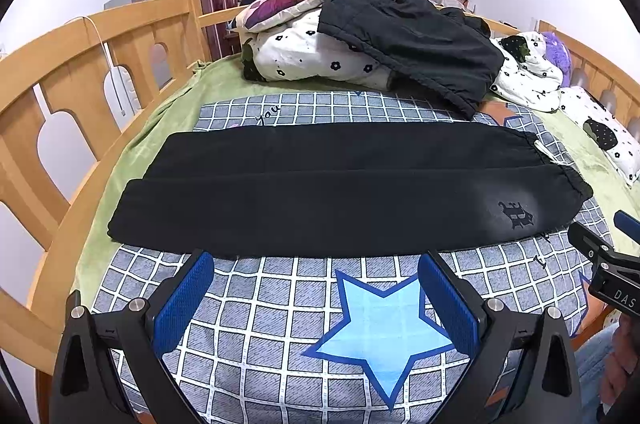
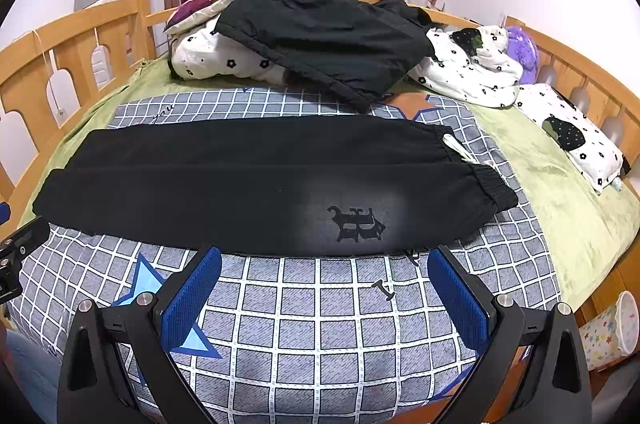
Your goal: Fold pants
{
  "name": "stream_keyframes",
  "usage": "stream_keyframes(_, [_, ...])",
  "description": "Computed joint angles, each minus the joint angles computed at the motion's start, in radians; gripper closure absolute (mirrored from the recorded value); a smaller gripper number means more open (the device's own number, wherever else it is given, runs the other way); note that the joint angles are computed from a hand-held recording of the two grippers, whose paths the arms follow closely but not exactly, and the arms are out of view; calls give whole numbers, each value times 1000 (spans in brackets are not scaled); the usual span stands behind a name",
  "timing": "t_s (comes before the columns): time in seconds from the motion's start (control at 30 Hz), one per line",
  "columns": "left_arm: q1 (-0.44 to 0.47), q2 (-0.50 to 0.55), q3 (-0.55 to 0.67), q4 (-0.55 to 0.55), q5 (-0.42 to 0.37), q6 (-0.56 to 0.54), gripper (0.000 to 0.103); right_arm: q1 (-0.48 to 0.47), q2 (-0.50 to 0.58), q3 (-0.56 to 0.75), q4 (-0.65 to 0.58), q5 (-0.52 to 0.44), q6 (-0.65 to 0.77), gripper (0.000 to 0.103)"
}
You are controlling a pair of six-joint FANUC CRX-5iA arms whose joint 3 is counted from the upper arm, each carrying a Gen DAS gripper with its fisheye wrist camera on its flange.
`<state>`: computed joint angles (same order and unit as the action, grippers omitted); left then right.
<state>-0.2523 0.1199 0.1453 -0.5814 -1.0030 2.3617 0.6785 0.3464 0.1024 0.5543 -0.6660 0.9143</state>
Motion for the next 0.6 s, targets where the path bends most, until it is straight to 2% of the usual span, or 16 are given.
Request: stream_keyframes(0.6, [5,1,-4,7,-3,0,0,-1,-5,-8,12,5,2,2])
